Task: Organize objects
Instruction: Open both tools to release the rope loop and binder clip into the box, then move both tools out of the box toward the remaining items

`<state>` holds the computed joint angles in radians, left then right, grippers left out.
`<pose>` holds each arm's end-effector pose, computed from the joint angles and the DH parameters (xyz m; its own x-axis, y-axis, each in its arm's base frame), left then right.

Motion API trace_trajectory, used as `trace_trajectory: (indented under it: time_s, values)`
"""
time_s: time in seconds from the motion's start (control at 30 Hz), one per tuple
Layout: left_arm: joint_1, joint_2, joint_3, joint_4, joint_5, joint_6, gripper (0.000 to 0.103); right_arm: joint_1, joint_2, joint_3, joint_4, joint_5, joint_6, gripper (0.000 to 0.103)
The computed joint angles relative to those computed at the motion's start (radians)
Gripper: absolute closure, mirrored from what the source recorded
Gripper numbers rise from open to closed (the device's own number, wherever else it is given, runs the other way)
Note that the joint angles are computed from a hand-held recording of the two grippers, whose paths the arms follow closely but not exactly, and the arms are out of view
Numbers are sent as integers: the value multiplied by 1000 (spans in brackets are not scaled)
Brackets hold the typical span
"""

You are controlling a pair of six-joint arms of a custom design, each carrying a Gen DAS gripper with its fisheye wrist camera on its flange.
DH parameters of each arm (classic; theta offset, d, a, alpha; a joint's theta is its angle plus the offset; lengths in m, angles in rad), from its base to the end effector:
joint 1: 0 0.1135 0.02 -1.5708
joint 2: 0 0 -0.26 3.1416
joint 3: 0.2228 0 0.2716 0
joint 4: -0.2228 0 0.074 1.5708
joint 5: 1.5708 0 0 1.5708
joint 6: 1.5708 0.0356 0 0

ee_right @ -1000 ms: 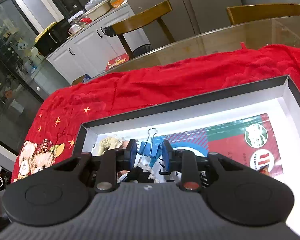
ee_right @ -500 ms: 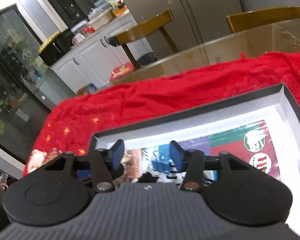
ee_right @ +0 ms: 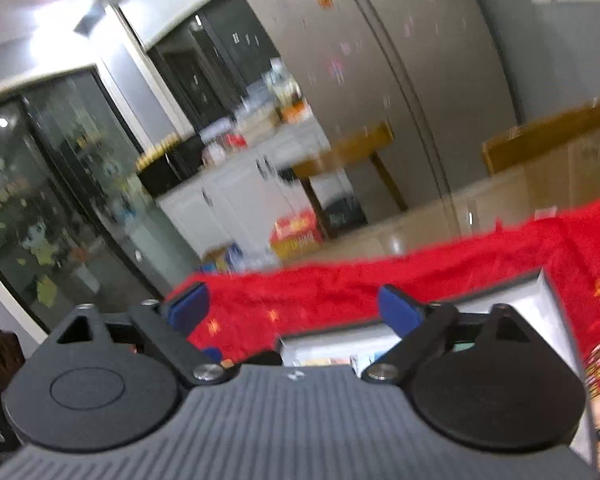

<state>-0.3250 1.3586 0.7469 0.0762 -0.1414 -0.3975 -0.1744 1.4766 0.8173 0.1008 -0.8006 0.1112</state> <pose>0.2959 -0.0944 0.2089 -0.5238 -0.2279 -0.8208 -0.0016 0.9638 -0.2666 0.3250 -0.0313 0.2052 -0.5718 0.1792 -0.8006 -0.4178 0.7762 0.4721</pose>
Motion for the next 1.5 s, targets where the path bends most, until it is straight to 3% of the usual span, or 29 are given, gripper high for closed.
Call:
trace_trajectory:
  time_s: [0.1, 0.3, 0.47, 0.53, 0.63, 0.73, 0.83, 0.9, 0.97, 1.03, 1.1, 1.17, 1.27, 1.33, 1.43, 1.47, 1.5]
  values:
    - [-79, -89, -36, -22, -64, -16, 17, -67, -138, -79, 6, -36, -16, 0]
    - [-326, -241, -128, -95, -323, -45, 16, -276, -377, -260, 62, -139, -16, 0]
    - [-528, -286, -224, -150, -490, -161, 16, -430, -440, -463, 290, -165, 88, 0]
    - [-575, -280, -264, -133, -504, -228, 16, -444, -400, -539, 402, -138, 92, 0]
    - [-613, -257, -306, -102, -451, -291, 16, -436, -273, -599, 528, -116, 20, 0]
    - [-665, -138, -303, -50, -510, -315, 16, -395, -84, -634, 762, -53, 19, 0]
    - [-701, 8, -289, 23, -617, -324, 16, -393, -13, -619, 773, -34, -12, 0]
    - [-680, 83, -273, 56, -615, -328, 16, -443, 71, -646, 925, -59, 13, 0]
    - [-654, 131, -255, 65, -598, -364, 16, -467, 107, -650, 969, -58, 13, 0]
    - [-616, 176, -249, 106, -564, -378, 16, -480, 118, -624, 898, -76, 4, 0]
    - [-569, 221, -222, 106, -503, -357, 16, -482, 111, -575, 742, -109, -55, 0]
    - [-533, 261, -192, 97, -440, -348, 16, -454, 105, -527, 591, -76, -121, 0]
    - [-542, 322, -154, 104, -499, -344, 16, -430, 131, -472, 449, -53, -169, 0]
    - [-527, 339, -134, 92, -487, -363, 16, -419, 161, -449, 392, -43, -199, 0]
    - [-520, 376, -79, -4, -536, -458, 15, -411, 180, -431, 326, -34, -237, 0]
    - [-498, 382, -77, -20, -501, -497, 14, -415, 186, -428, 312, -37, -247, 0]
    - [-494, 377, -99, 23, -502, -502, 13, -417, 189, -425, 301, -39, -255, 0]
